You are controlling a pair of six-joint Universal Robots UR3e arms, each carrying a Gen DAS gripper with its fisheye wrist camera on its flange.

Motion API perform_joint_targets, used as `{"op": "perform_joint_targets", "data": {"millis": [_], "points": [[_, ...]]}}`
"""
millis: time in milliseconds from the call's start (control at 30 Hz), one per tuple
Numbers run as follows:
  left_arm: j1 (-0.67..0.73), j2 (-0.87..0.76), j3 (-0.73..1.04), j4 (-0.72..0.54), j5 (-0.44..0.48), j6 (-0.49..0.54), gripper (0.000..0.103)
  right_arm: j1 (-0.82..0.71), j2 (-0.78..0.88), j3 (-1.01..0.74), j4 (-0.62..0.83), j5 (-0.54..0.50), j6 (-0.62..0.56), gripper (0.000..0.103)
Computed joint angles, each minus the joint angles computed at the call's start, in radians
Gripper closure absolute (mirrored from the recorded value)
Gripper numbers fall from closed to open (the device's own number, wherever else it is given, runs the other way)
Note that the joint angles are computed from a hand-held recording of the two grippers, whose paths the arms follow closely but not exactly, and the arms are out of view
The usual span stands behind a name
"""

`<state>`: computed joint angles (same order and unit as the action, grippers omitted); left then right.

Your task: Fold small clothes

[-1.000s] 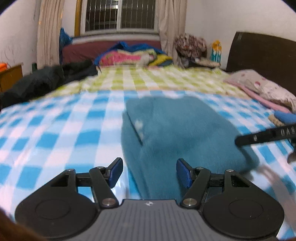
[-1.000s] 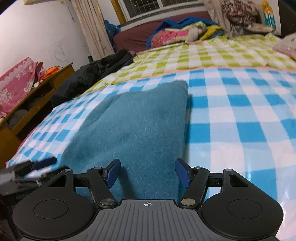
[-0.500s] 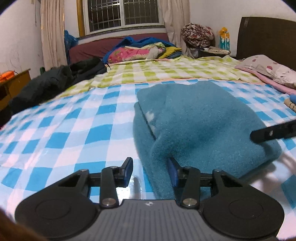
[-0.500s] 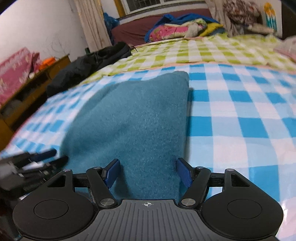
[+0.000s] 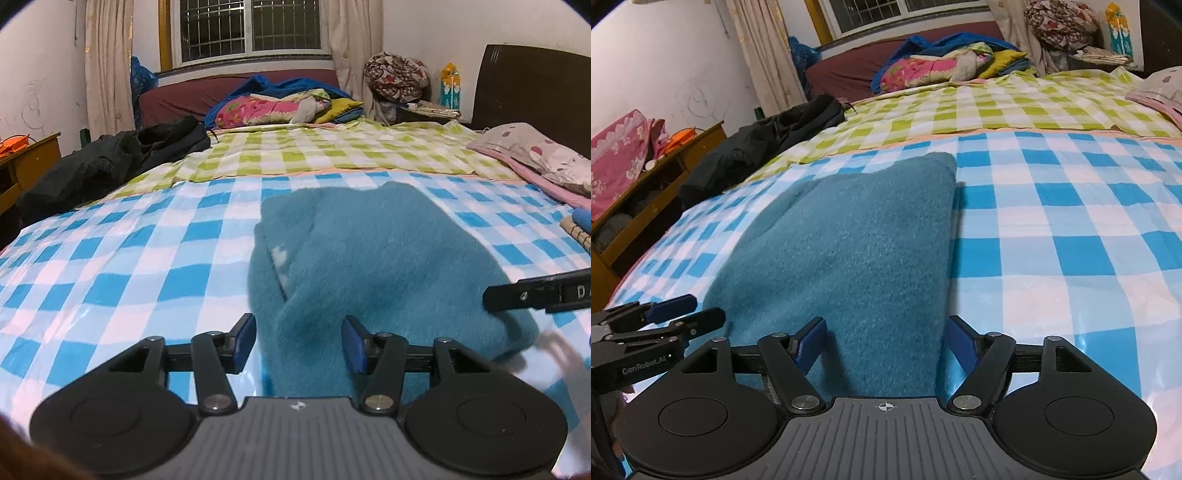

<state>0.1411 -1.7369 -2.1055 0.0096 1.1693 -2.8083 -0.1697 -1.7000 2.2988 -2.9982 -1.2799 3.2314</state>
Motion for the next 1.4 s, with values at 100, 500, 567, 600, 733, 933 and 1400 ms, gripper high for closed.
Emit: {"op": "perform_joint_targets", "data": {"millis": [100,500,567,600,733,933,1400], "points": [[-0.025,-0.043,0.053,-0.012,0.016,-0.018,0.039,0.007,0.044,-0.022,-0.023,-0.004,0.01,0.027],[-0.026,-0.165,0.123,0.02,0.003,-0.022,0.003,0.001,0.223,-0.093,-0.099,0.068,0.034,0.011],[-0.007,-0.188,0.132,0.017,-0.026,-0.021,0.0,-0.012,0.251,-0.101,-0.106,0.1,0.043,0.01],[0.003,-0.199,0.142,-0.002,-0.048,-0.027,0.0,-0.017,0.262,-0.103,-0.108,0.115,0.05,0.009],[0.051,-0.213,0.16,-0.091,-0.162,-0.058,0.002,-0.027,0.268,-0.097,-0.117,0.139,0.063,0.012],[0.026,-0.169,0.085,-0.06,-0.189,-0.059,0.018,-0.087,0.152,-0.042,-0.012,0.203,0.039,0.034],[-0.103,0.014,-0.039,-0.071,-0.011,-0.029,0.017,-0.166,-0.303,0.143,0.218,0.104,-0.075,0.035]]}}
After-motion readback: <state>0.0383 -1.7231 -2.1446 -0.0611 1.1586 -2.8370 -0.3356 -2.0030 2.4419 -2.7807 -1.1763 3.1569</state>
